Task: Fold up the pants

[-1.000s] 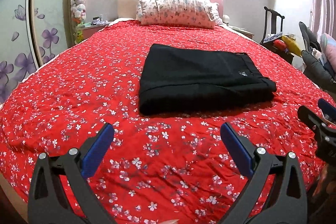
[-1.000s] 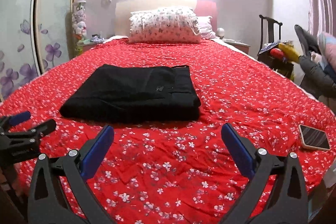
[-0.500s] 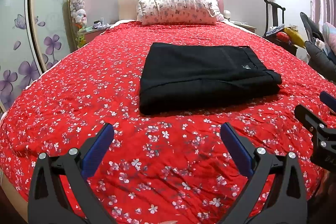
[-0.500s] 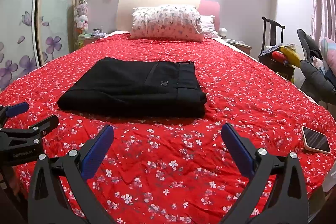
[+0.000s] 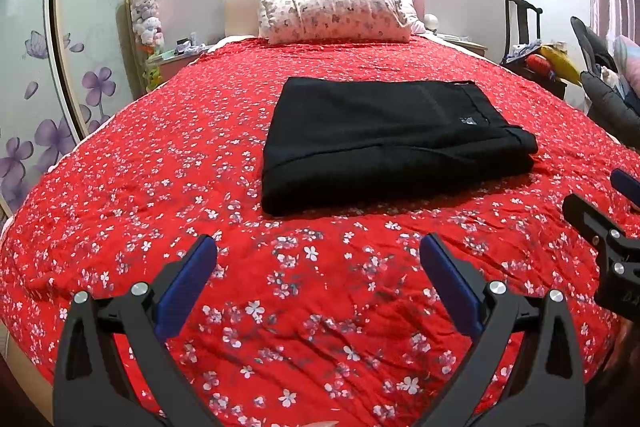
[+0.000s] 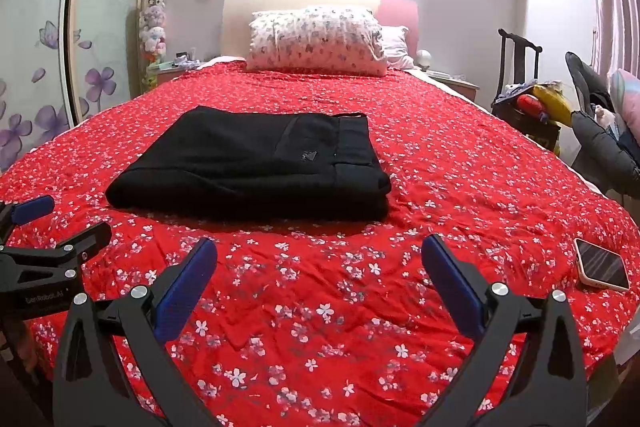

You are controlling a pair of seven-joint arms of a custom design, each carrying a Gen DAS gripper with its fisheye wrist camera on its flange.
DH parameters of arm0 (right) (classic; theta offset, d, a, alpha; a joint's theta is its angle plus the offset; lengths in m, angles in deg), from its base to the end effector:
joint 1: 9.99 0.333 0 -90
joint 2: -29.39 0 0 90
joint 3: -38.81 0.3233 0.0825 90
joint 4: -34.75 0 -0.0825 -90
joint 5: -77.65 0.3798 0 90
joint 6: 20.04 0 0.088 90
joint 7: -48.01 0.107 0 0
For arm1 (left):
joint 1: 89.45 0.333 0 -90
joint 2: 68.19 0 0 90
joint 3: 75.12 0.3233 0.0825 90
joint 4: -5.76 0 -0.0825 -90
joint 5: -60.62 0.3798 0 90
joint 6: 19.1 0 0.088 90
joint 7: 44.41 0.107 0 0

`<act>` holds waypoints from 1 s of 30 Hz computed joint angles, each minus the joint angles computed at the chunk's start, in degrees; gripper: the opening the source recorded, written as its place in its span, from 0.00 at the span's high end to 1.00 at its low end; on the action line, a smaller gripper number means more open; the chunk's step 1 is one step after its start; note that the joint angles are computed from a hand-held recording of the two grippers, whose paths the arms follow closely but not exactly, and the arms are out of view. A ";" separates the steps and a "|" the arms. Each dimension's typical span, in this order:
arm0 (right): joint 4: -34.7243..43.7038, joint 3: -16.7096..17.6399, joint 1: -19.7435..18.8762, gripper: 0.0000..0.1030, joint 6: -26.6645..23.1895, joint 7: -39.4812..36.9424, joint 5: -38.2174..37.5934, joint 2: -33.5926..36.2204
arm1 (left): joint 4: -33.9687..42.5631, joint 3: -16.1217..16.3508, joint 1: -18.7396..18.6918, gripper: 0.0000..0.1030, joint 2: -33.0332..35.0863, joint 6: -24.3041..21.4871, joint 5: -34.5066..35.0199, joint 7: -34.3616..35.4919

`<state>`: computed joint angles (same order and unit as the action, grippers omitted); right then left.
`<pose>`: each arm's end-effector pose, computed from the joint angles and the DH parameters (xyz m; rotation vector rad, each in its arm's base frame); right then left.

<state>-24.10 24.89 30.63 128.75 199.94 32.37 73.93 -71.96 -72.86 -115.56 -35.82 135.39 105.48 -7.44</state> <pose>0.6752 0.4466 0.4871 -1.6135 1.5268 -0.9733 0.6842 -0.3368 0.4847 -1.5750 1.7227 -0.8172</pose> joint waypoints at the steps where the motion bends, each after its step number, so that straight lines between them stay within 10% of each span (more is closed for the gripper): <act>1: 0.05 0.06 -0.08 0.01 -0.05 -0.14 0.11 0.04 | 0.10 0.03 -0.08 0.02 0.07 -0.13 0.09 0.10; 30: 0.66 0.36 -0.55 0.01 -0.51 -1.96 1.89 0.59 | 0.70 -0.14 -0.40 0.02 0.52 -0.82 -0.12 1.14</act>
